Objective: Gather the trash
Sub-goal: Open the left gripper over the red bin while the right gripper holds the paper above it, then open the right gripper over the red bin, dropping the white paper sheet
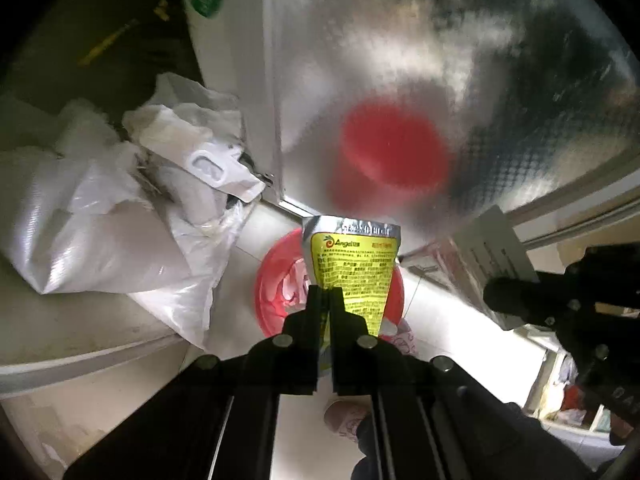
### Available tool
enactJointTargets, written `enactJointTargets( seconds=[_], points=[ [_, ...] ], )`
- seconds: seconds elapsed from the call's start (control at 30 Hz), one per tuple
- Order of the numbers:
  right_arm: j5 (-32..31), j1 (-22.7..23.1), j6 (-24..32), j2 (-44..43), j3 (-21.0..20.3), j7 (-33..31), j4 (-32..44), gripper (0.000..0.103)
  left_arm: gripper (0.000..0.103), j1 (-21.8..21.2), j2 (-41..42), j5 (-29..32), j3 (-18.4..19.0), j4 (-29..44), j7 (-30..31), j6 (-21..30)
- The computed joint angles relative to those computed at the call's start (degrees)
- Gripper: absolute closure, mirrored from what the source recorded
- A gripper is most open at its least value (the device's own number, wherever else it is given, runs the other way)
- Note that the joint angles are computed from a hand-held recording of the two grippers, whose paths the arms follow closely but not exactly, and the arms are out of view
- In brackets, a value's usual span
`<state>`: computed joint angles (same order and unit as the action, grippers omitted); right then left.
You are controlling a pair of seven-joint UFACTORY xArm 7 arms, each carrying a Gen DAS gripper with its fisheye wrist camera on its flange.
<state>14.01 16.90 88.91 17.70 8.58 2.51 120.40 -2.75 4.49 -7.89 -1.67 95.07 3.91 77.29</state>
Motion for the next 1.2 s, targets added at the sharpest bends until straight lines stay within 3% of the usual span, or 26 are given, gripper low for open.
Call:
enactJointTargets(
  seconds=[0.1, 0.17, 0.2, 0.23, 0.53, 0.67, 0.7, 0.83, 0.97, 1.0, 1.07, 1.1, 1.13, 1.2],
  points=[
    [-0.39, 0.01, -2.23, -1.07, -0.09, -0.88, -3.52, 0.102, 0.098, 0.16, 0.17, -1.15, 0.00, -0.95, 0.43, -0.81],
    [-0.09, -0.17, -3.20, -1.86, -0.06, -1.43, -5.52, 0.102, 0.080, 0.43, 0.55, -0.98, 0.20, -0.36, 0.52, 0.42],
    [0.14, -0.30, -3.67, -2.13, -0.07, -1.60, -6.45, 0.102, 0.060, 0.53, 0.56, -1.07, 0.25, -0.81, 0.55, 0.57],
    [0.21, -0.27, -3.12, -1.75, -0.03, -1.31, -5.84, 0.102, 0.054, 0.63, 0.64, -0.99, 0.30, -0.98, 0.58, 0.57],
    [-0.81, 0.42, -0.80, 0.20, 0.20, -2.33, -2.12, 0.102, 0.049, 1.71, -2.64, -0.27, 1.01, -2.98, 2.28, 1.85],
    [-0.30, 0.65, -0.34, 1.61, 0.54, -3.58, -0.65, 0.102, 0.029, 2.62, -6.73, -0.74, 1.93, -8.35, 1.55, -1.33],
    [-0.21, 0.76, -0.60, 1.70, 0.66, -4.28, -0.77, 0.102, 0.018, 2.79, -7.36, -0.78, 2.06, -9.25, 1.10, -1.41],
    [0.81, 1.10, -0.94, 2.39, 1.20, -7.11, -1.97, 0.102, 0.009, 3.21, -9.37, 1.89, 2.19, -13.21, 0.85, -3.47],
    [-1.53, 2.59, -2.56, 2.12, 1.18, -9.82, -4.92, 0.102, 0.007, 3.68, -10.58, 2.26, 2.70, -15.57, 0.59, -4.41],
    [-2.38, 3.01, -2.95, 2.05, 1.09, -10.07, -5.34, 0.097, 0.005, 3.85, -10.78, 2.85, 2.72, -15.88, 0.01, -4.36],
    [-3.94, 3.69, -3.65, 1.88, 1.01, -11.11, -6.56, 0.074, 0.000, 4.07, -11.65, 3.18, 2.86, -16.89, -0.24, -5.01],
    [-4.31, 3.80, -4.13, 1.60, 0.95, -11.41, -7.20, 0.049, 0.000, 4.18, -11.86, 3.57, 2.88, -16.87, -0.50, -4.54],
    [-4.17, 3.81, -4.15, 1.60, 0.99, -11.50, -7.20, 0.033, 0.000, 4.25, -12.45, 3.63, 2.93, -17.31, -0.55, -4.89],
    [-4.51, 3.84, -4.68, 0.97, 0.93, -11.99, -7.78, 0.031, 0.000, 4.32, -12.99, 4.09, 2.93, -17.21, -0.79, -4.12]
  ],
)
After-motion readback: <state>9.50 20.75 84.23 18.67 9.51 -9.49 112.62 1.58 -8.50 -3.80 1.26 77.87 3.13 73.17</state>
